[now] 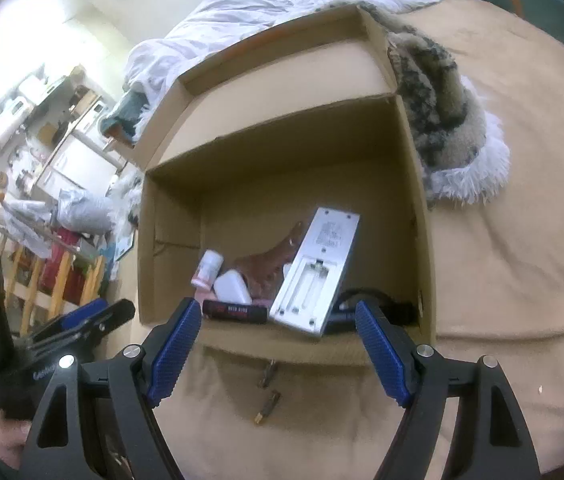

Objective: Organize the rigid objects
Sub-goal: 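Withdraw both tools from the box toward the two AA batteries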

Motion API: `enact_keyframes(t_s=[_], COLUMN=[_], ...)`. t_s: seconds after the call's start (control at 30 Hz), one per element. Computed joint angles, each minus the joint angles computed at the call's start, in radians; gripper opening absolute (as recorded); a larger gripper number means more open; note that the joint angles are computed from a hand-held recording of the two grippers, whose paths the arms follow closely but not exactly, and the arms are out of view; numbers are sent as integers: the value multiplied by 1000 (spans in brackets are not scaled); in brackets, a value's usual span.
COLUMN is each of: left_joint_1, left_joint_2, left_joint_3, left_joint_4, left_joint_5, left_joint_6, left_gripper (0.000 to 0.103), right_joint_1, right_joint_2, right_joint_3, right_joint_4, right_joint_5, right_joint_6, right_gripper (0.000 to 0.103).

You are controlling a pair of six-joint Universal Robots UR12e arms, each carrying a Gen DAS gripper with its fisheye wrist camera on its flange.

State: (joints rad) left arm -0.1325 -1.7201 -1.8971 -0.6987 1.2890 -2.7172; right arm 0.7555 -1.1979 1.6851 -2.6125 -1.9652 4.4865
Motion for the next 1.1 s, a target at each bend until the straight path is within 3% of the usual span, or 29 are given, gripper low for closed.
enact_keyframes(t_s=[0.27,0.53,0.63,0.77,1.1], left_joint_1=[8,3,10,16,27], left_joint_2=[-15,-31,-32,-35,-34], left_joint_3=[-18,-14,-9,-3,11], left_joint_4=[-14,-5,-20,-26,-74], left_joint_5=[28,97,86,86,60], left_joint_6=[9,-54,-72,-94,-130], left_gripper=[64,64,64,64,64], right_joint_1=[24,7,-1,3,-11], right_joint_2=[19,55,68,91,165], right_joint_3=[-8,-43,-53,-96,-188], right_joint_4=[60,118,116,192,308], right_joint_5=[68,158,207,215,358], right_joint_6=[1,-45,-102,-195,-407], right_gripper=[84,84,84,84,84])
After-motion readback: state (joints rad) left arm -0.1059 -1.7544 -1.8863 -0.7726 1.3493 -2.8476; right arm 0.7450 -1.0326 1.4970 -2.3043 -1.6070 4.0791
